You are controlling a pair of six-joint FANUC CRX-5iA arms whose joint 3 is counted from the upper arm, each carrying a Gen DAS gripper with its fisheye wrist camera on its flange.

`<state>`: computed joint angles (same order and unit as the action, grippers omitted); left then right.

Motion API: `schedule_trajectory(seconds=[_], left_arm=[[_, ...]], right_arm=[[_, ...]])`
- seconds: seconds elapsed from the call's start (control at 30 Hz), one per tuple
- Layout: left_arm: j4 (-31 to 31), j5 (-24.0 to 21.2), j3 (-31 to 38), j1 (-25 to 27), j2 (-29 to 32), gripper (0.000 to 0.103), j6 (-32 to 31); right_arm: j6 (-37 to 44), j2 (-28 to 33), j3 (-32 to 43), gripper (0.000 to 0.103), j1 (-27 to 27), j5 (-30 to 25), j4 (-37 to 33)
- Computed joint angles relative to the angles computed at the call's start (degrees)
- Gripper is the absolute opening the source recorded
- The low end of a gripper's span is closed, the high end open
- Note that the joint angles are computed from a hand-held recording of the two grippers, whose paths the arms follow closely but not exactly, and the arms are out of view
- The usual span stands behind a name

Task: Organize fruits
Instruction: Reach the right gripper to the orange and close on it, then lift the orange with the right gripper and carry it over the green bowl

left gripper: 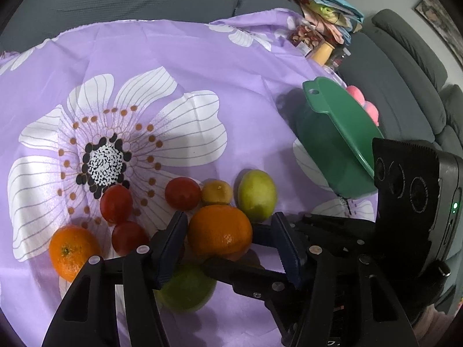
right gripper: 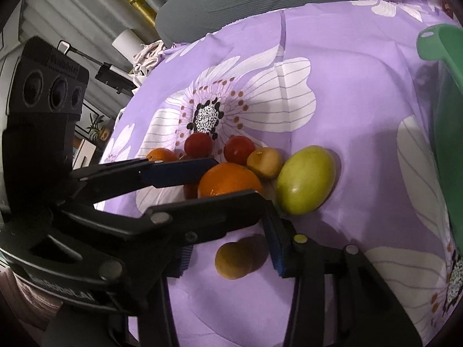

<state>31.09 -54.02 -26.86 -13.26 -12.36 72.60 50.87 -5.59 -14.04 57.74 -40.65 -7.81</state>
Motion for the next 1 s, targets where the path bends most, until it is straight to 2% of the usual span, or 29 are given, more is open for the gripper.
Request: schedule_trajectory(seconds=[0.1, 0.47, 1.0], left_arm=[[-1.4, 0.0, 0.7, -0.2, 0.4, 0.047, 1.0], [0.2, -0.6, -0.5, 0.1, -1.0, 0.046, -0.6], [-0.6, -0.8, -0.9, -1.5, -4.9, 0.046, 1.9]], right_arm=[[-0.7, -0.1, -0.4, 0.043, 0.2, 0.7, 1.0], [-1.8, -2.0, -2.5, 0.042, 0.9, 2.2, 2.3], [-10.7, -7.4, -8.2, 0.042, 4.7, 5.3, 10.5]])
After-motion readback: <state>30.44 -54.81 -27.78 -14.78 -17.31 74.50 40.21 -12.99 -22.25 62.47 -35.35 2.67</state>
